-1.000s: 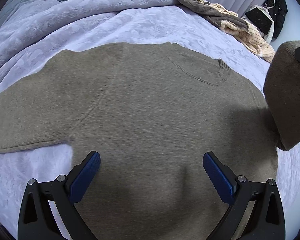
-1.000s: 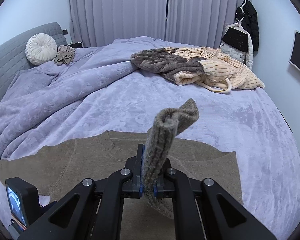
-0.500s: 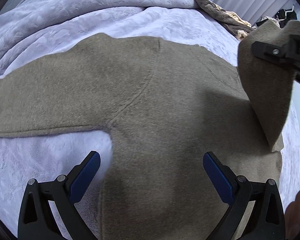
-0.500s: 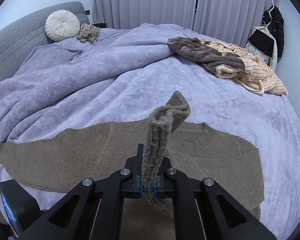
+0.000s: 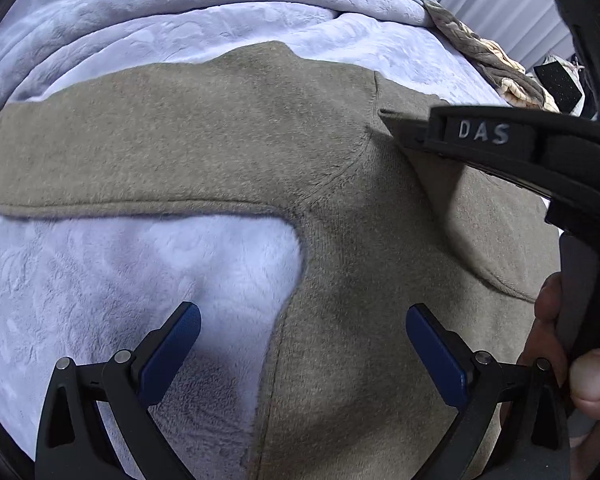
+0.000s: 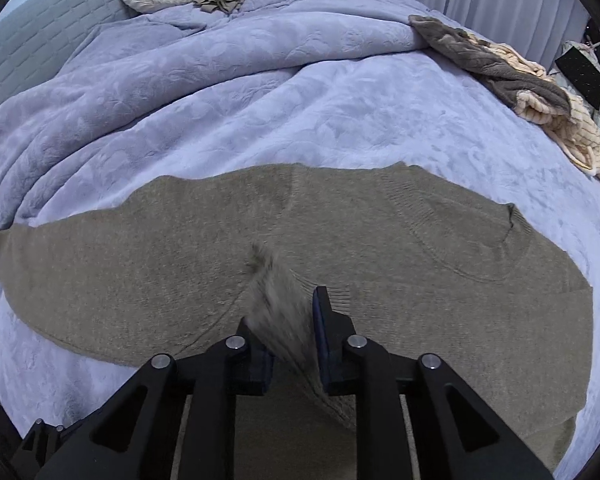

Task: Fold small clothes
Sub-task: 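Lower the sleeve onto the sweater body and open the right gripper, then move the left gripper to the cuff of the other sleeve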

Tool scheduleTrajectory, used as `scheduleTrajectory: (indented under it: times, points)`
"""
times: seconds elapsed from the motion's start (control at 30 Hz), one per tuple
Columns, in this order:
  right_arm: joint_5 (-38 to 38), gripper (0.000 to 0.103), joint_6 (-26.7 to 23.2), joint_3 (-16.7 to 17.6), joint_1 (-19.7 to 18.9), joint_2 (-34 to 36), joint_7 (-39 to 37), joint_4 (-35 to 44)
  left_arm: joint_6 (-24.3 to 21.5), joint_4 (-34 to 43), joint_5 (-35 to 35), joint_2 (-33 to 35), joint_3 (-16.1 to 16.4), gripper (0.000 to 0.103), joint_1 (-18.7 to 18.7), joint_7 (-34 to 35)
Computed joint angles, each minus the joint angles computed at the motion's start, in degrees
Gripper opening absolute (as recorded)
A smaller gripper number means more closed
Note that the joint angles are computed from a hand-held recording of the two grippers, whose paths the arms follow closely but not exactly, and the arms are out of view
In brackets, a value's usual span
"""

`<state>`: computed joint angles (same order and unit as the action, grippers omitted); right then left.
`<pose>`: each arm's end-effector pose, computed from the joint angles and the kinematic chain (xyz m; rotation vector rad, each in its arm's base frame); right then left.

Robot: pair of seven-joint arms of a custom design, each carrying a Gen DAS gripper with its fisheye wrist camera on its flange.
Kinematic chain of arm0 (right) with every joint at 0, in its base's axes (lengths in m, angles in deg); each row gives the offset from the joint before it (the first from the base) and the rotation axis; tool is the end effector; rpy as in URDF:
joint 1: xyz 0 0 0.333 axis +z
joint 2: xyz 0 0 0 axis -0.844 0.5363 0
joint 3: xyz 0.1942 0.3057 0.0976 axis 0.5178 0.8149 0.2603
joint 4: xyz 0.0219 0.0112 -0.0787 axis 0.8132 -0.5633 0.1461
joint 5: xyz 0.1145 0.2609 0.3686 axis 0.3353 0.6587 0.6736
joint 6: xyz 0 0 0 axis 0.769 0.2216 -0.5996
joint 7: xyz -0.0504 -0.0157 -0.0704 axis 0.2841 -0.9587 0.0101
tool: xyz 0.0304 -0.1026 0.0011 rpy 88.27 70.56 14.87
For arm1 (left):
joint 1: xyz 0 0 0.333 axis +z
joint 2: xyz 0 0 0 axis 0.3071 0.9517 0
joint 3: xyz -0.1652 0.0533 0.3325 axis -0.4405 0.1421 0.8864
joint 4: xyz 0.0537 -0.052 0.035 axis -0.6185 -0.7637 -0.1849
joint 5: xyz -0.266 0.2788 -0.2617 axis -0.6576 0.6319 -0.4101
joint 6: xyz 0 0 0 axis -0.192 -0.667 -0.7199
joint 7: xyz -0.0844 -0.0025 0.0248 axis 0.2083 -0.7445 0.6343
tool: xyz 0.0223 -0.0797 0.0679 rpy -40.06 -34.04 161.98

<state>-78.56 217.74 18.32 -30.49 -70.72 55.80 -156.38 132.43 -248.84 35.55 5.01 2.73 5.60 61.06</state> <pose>0.4977 0.3824 0.3933 -2.2870 1.4428 -0.3258 0.3665 -0.2251 0.3612 -2.5039 1.5953 -0.6241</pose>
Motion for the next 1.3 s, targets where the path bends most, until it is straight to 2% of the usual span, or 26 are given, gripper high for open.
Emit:
scheduleTrajectory:
  times: [0.03,0.1,0.17,0.2,0.23,0.27,0.37,0.43,0.53,0.57,0.6,0.67,0.7,0.77,0.83,0.9,0.93,1.0,1.1,1.2,1.23,1.3]
  points:
    - [5.4,0.042,1.0,1.1,-0.6,-0.5,-5.6,-0.6,-0.3,-0.3,0.1,-0.5,-0.1,0.103,0.1,-0.2]
    - [13.6,0.055,3.4,2.1,-1.0,-2.4,-13.7,-2.4,-1.1,-0.7,0.3,-2.1,-0.6,0.103,0.0,-0.9]
    - [20.2,0.057,6.4,1.6,-0.6,-6.0,-20.0,-5.4,-1.2,-0.7,0.1,-3.1,-0.6,0.103,-0.3,-1.1]
    - [20.5,0.059,7.4,0.8,-0.5,-7.7,-20.2,-6.8,-1.1,-0.6,0.0,-3.5,-0.4,0.103,-0.6,-0.9]
    - [18.7,0.062,8.1,0.0,-0.8,-9.3,-18.6,-8.2,-0.9,-0.1,0.1,-3.6,-0.4,0.103,-0.7,-0.5]
    - [13.5,0.064,8.2,-0.1,-2.5,-10.9,-14.0,-9.7,-0.7,0.5,0.3,-3.5,-0.2,0.103,-0.9,0.4]
    - [-5.4,0.065,6.3,1.5,-10.4,-14.1,1.8,-12.8,0.4,4.7,3.1,0.2,-2.0,0.103,0.6,1.9]
    - [-10.2,0.065,3.0,0.0,-12.6,-14.9,5.3,-14.1,0.8,8.6,5.7,4.3,-2.7,0.103,1.7,3.2]
    - [-11.3,0.065,1.3,-3.3,-13.7,-14.7,5.9,-15.9,3.1,15.0,7.1,12.5,-1.3,0.103,0.8,6.3]
    - [-11.7,0.065,0.9,-4.1,-14.2,-14.3,6.3,-16.3,2.0,17.5,10.4,15.3,-1.7,0.103,1.9,4.7]
    - [-10.0,0.065,0.6,-5.4,-14.1,-13.8,4.8,-16.5,0.5,19.7,13.9,17.7,-2.2,0.103,2.3,2.5]
    - [-5.0,0.065,1.2,-8.0,-13.7,-13.2,0.6,-17.7,0.0,21.1,14.4,20.7,-0.5,0.103,0.7,4.1]
    - [-2.6,0.065,2.6,-9.1,-13.5,-13.4,-1.6,-18.7,-2.4,22.3,17.8,22.3,0.1,0.103,0.5,1.8]
    - [4.9,0.064,6.0,-12.1,-12.0,-14.7,-8.9,-21.0,-3.6,22.5,21.8,23.3,1.5,0.103,-0.9,-0.1]
    - [8.7,0.064,6.8,-13.3,-11.4,-15.6,-13.5,-22.1,-3.9,22.6,25.2,23.3,2.9,0.103,-2.4,-1.5]
    - [8.3,0.065,7.1,-12.0,-12.6,-16.8,-13.5,-23.1,-5.2,23.3,25.7,22.8,4.0,0.103,-3.9,-3.0]
    - [6.6,0.065,7.5,-10.6,-14.0,-17.7,-11.6,-23.7,-3.8,22.9,24.7,22.3,4.4,0.103,-4.4,-3.1]
    - [5.5,0.067,10.0,-9.8,-14.4,-18.8,-10.5,-24.8,-2.4,23.0,23.0,22.6,4.7,0.103,-5.0,-2.9]
    - [5.0,0.076,9.2,-9.7,-13.6,-17.4,-10.3,-23.9,-9.1,25.9,28.3,25.3,5.1,0.103,-6.4,-6.8]
    - [0.0,0.077,7.3,-7.3,-16.0,-15.2,-7.1,-22.5,-11.5,26.6,30.9,25.0,5.9,0.103,-8.0,-9.0]
    - [-1.3,0.077,6.7,-6.7,-16.4,-16.0,-5.5,-22.6,-11.3,25.8,30.9,23.9,5.9,0.103,-8.1,-10.1]
    - [-0.7,0.077,7.8,-7.4,-15.6,-18.8,-4.8,-24.2,-7.9,21.6,31.0,19.3,5.8,0.103,-7.6,-13.4]
